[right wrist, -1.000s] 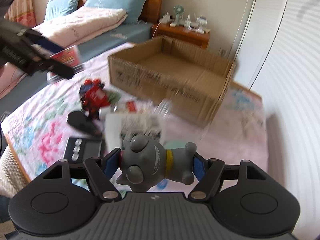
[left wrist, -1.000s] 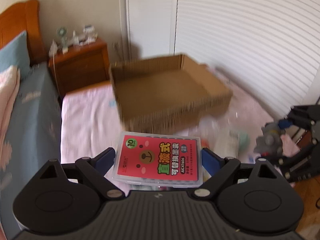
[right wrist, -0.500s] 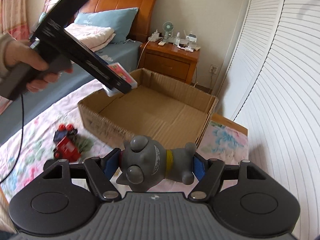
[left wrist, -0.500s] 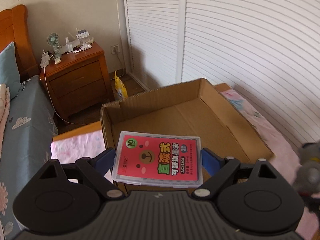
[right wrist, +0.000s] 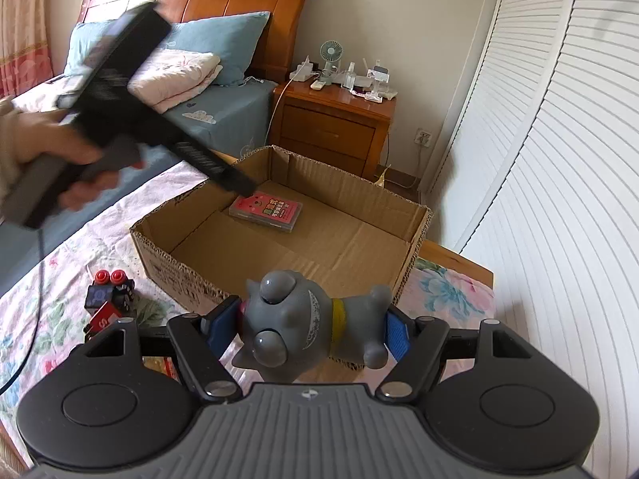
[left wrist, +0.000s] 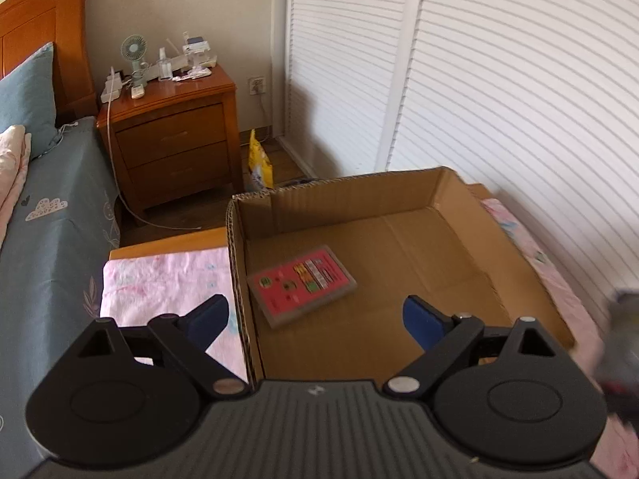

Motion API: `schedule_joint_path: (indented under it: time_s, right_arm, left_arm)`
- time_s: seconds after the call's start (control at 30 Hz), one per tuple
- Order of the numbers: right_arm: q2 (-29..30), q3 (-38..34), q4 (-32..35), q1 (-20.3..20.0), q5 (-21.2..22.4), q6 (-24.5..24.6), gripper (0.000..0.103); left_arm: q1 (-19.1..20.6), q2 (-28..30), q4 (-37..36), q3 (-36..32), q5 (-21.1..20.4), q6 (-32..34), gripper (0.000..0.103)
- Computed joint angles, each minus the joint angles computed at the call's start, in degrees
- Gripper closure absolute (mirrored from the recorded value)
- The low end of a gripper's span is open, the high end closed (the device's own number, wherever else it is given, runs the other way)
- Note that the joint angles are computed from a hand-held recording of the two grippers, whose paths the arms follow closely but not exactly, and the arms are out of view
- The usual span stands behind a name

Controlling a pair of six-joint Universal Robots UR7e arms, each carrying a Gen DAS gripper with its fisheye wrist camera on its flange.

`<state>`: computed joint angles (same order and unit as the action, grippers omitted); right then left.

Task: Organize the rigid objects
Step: 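Release the card box in the cardboard box while the right gripper drops the elephant there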

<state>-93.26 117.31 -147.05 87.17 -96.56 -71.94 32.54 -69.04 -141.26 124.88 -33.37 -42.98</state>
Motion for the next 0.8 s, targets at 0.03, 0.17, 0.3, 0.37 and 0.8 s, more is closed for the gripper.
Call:
schedule_joint_path:
  time_s: [0.03,0.17,0.3,0.37,0.8]
  right_arm:
    - [0.52,-0.23,-0.24,0.35,-0.23,0.24,0.026]
    - [3.23,-1.65,-1.18,2.05,-2.03,1.2,0.026]
    - [7.25,-4.59,-1.54,4.01,-4.0,3.75,0.026]
    - [9.58,-6.43,-1.91,5.04,-4.97,4.92,0.026]
    - [23.59,-14.09,-13.02,9.61,-13.92,10.22,0.009]
  left_arm:
    - [-1.15,-1.17,1.34,0.89,0.01,-1.21,0.009]
    - [-5.78,-4.53,9.17,3.12,1.77,-7.28,0.008]
    - [-10.47,-7.5,21.1,4.36,3.19,-15.65,0.007]
    - [-12.67,-8.86,25.9,5.26,3.43,-20.09,0.007]
    - [-20.84,-15.27,41.64,11.1,-0.14,-40.42,0.007]
